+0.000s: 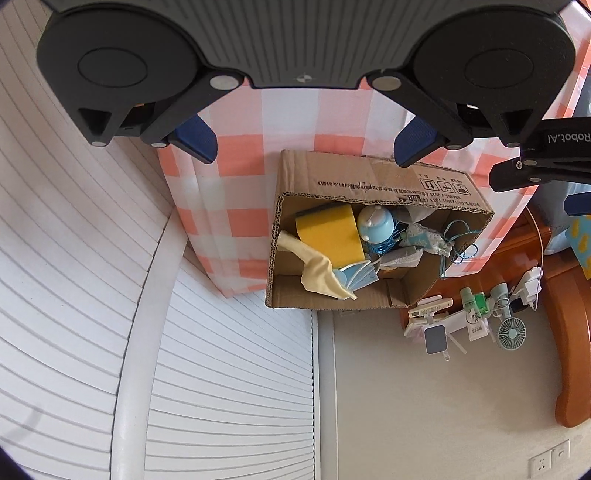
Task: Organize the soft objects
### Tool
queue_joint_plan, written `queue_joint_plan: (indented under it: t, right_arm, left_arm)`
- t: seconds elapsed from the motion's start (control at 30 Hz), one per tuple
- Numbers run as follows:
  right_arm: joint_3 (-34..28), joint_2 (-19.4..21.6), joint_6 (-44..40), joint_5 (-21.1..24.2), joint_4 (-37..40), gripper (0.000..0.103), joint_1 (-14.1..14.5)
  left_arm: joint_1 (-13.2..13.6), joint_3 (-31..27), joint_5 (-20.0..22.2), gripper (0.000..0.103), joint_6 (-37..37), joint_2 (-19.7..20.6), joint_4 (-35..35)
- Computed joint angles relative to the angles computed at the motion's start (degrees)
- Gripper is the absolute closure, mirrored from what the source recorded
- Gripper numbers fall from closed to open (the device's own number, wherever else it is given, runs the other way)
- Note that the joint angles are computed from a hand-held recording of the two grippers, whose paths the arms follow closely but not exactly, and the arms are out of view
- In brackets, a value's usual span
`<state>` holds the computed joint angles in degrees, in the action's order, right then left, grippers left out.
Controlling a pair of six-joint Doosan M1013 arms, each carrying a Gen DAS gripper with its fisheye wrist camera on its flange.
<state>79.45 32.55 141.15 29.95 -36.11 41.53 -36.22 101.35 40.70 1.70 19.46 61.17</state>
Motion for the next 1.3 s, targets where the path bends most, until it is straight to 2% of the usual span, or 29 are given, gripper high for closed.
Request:
queue_joint_plan:
  t: [0.27, 1.3]
  right_arm:
    - [0.42, -0.33, 2.53, 0.98, -1.63, 0.000, 0.26]
    - [0.66, -0.28, 2.66, 1.56, -1.71, 0.000, 0.35]
  left_arm:
    - [-1.11, -0.16, 1.51, 0.001, 1.14, 0.27, -0.26]
    - [-1.08, -0.34, 1.48, 0.001, 2.02, 0.48, -1.95]
